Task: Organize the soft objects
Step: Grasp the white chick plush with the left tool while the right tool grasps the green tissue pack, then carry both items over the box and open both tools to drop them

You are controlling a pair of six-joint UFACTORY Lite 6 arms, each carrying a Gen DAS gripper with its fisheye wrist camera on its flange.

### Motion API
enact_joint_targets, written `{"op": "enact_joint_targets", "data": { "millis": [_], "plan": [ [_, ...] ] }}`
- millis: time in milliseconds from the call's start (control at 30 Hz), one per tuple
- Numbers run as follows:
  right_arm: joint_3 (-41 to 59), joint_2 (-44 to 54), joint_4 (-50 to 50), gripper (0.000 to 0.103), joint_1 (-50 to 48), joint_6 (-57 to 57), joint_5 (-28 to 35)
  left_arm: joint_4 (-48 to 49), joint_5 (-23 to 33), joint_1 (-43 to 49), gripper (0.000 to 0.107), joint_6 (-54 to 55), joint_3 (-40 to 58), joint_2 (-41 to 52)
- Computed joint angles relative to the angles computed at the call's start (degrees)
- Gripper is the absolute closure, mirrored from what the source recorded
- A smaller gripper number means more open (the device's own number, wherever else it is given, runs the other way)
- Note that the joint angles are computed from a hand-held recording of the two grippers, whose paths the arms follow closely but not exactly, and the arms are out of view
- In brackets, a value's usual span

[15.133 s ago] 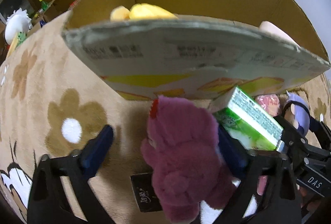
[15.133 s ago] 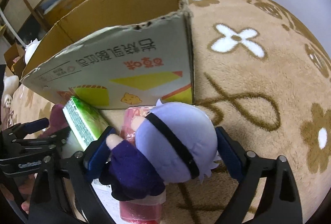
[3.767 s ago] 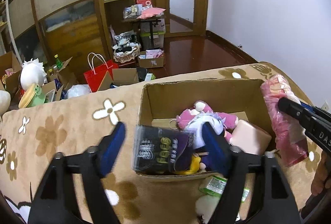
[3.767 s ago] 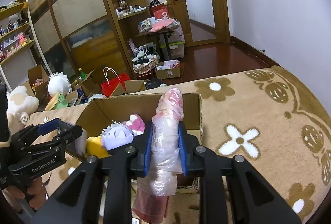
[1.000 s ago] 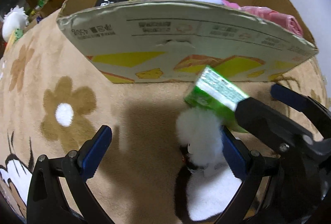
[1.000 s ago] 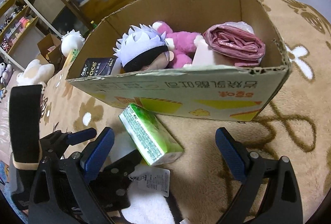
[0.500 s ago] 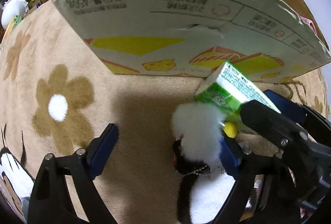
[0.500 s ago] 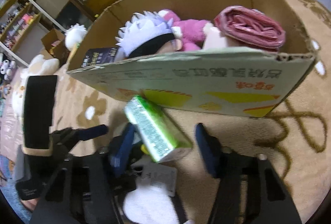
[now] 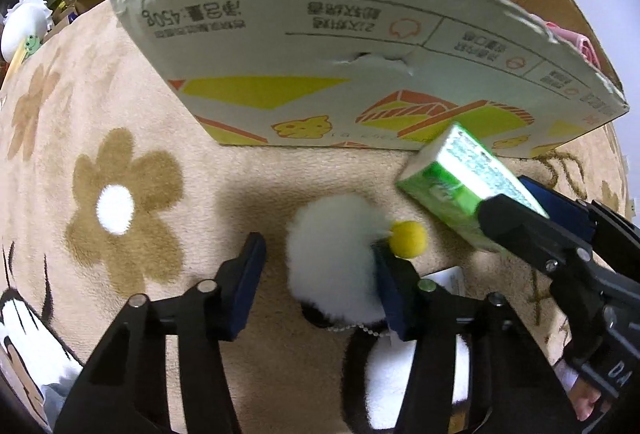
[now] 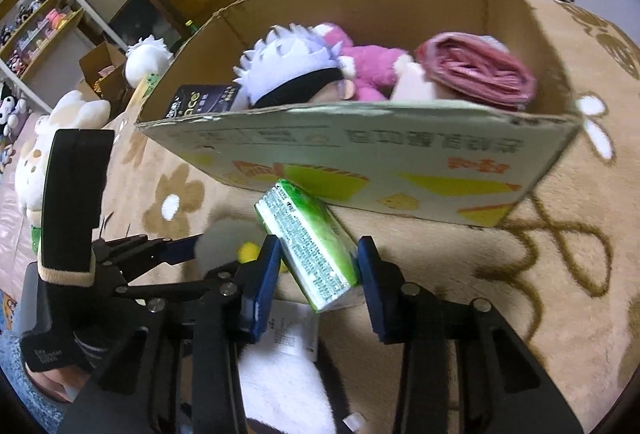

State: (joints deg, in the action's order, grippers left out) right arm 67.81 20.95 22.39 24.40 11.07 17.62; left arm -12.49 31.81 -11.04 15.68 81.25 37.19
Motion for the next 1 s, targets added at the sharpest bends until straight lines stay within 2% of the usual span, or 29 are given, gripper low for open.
{"op": "enact_joint_targets", "data": {
  "millis": [67,467,633,767,933,1000],
  "plan": [
    [-1.4,-1.7,-3.5,0.062,-0.1,4.0,0.1,-2.9,0.6,0.6,0.074,3.3,-1.3,-1.5],
    [-7.5,-11.1,-13.1,0.063,-0.3,15.7,0.2,0.1,-2.3,-1.1,0.076,3.2,-10.9,-14.3],
    [-10.7,-17.2,-17.4,0.064,0.2,20.5,0.4,-4.0,-0.9,0.4,0.076,9.3,-14.2,-21.4],
    [-12.0,-21.9,-22.8,0.065,0.7,26.4,1.0,-5.1,-1.8,-0.4,0.076,11.0,-17.2,-27.3],
    [-13.9,-29.9,-29.2,0.065,0.7,33.2,3.0,-9.5,-4.4,0.0,0.076,14.1,-19.6,-33.4],
    [-14.0,-32.3,-32.2,0.065,0.9,35.9,4.0,-15.0,-6.5,1.8,0.076,19.9,-19.8,-34.5]
  ]
}}
